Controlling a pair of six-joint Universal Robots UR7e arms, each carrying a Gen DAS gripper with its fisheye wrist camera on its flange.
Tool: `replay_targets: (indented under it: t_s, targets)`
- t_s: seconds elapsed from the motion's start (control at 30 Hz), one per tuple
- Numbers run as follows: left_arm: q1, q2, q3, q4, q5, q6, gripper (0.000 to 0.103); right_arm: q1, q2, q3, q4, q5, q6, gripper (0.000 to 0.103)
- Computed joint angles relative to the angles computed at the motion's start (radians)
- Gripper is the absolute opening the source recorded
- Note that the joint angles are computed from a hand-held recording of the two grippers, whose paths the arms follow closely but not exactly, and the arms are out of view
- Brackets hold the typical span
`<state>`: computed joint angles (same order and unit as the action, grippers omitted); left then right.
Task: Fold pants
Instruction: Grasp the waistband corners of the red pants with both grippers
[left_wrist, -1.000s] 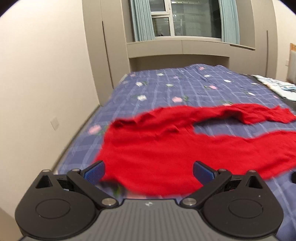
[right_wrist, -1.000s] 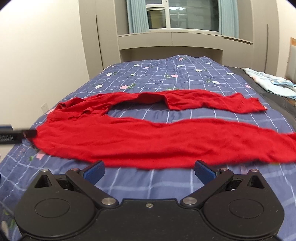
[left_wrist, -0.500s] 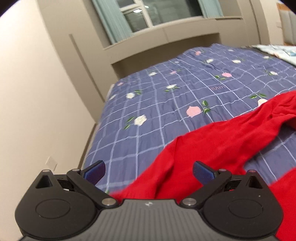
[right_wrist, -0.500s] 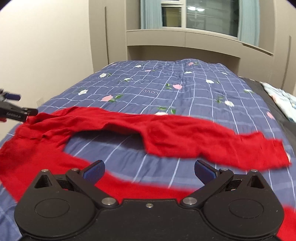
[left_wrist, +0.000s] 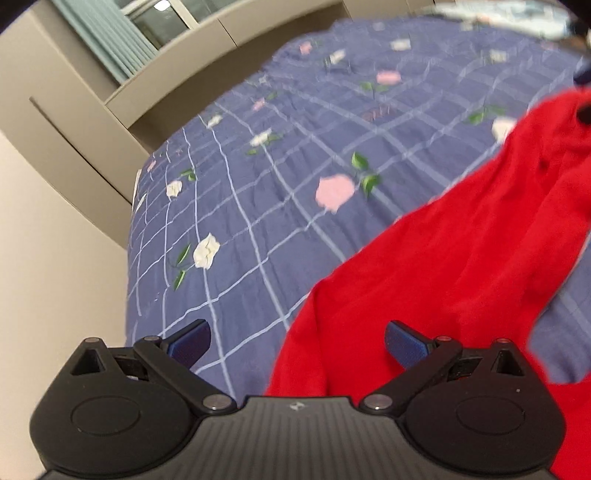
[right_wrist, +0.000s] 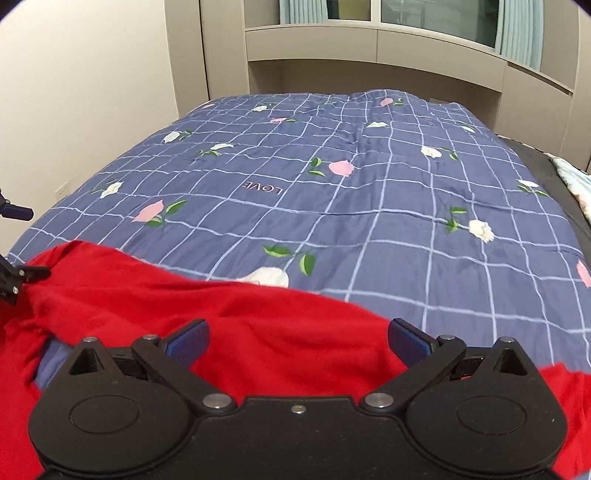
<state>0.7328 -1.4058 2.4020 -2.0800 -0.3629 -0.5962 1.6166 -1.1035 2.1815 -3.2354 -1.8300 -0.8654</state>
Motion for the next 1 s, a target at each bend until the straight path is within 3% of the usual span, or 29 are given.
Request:
replay_targets:
  t_s: [0.17,0.27,0.33,0.43,0.6,0.67,0.77,0.8,0.87,0.9,0.93,1.0]
  targets:
    - [0.039,-0.036,-0.02,0.107,0.0,0.023,0.086,0.014,0.027,-0.021,0.052,-0.011,-0.049,0.093]
    - [0.06,-0.068,-0.034,0.19,0.0,0.047,0.063,0.023,0.049,-0.043,0.069,-0.032,-0.079,0.09]
    - [0.069,-0.088,-0.043,0.219,-0.003,0.081,0.036,0.025,0.062,-0.064,0.085,-0.037,-0.085,0.088]
    - [0.084,-0.106,-0.056,0.204,-0.02,0.144,0.014,0.023,0.084,-0.111,0.136,-0.046,-0.109,0.087]
    - [0.103,-0.094,-0.092,0.262,0.048,0.141,0.011,0.013,0.11,-0.21,0.303,-0.034,-0.09,0.085]
    - [0.12,-0.096,-0.118,0.273,0.022,0.104,0.004,0.007,0.112,-0.242,0.378,-0.01,-0.069,0.083]
    - [0.14,-0.107,-0.098,0.117,-0.029,0.242,0.004,0.009,0.124,-0.276,0.456,-0.005,-0.058,0.08]
    - [0.143,-0.112,-0.083,0.047,-0.047,0.314,0.01,0.013,0.126,-0.282,0.473,-0.01,-0.061,0.077]
    - [0.145,-0.122,-0.065,-0.021,-0.072,0.379,0.029,0.019,0.128,-0.281,0.48,-0.022,-0.078,0.077]
    - [0.144,-0.128,-0.057,-0.046,-0.085,0.398,0.055,0.02,0.126,-0.279,0.485,-0.023,-0.088,0.076]
    - [0.146,-0.131,-0.05,-0.082,-0.095,0.429,0.066,0.021,0.125,-0.278,0.49,-0.028,-0.093,0.073]
    - [0.15,-0.127,-0.045,-0.113,-0.106,0.458,0.065,0.021,0.124,-0.274,0.488,-0.038,-0.104,0.066]
